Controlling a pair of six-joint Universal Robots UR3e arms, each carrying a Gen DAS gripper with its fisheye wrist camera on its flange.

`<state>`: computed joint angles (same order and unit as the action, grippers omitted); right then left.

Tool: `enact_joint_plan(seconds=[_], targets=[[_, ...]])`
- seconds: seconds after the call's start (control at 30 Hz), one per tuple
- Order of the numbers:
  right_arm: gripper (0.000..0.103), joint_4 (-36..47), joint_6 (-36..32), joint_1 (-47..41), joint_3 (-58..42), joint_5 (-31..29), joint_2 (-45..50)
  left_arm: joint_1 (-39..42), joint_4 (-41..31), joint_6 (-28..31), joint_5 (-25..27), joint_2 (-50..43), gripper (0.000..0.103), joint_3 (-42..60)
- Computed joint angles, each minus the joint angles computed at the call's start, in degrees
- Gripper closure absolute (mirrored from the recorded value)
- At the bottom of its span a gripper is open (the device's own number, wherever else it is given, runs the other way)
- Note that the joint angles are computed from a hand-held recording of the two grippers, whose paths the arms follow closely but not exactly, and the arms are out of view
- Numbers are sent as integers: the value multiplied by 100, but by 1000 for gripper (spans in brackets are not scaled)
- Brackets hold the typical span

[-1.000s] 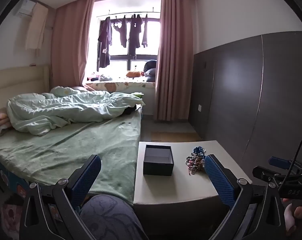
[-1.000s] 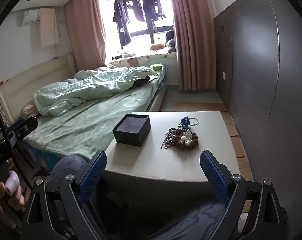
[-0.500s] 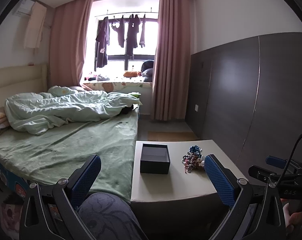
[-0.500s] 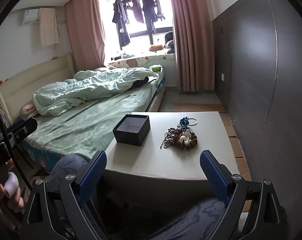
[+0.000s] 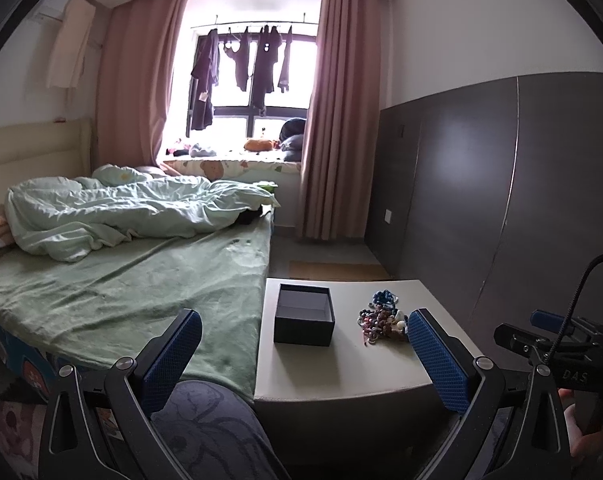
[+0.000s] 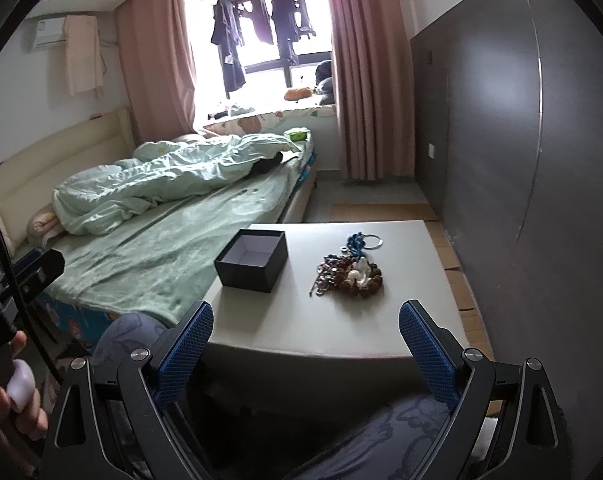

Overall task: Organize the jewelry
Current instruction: 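Move both tools toward the jewelry pile beside the black box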

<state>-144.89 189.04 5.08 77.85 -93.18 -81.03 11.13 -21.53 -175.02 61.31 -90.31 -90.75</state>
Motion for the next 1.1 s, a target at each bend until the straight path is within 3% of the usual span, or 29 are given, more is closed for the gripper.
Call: enact_joint_plan(seconds=[0.57,1.1], targets=[[9,-283,230,193,241,-485,-155,-79,231,26,140,141,0,-191],[9,-251,393,185,742,-494,-763,98,75,170,-328,568,0,-431]])
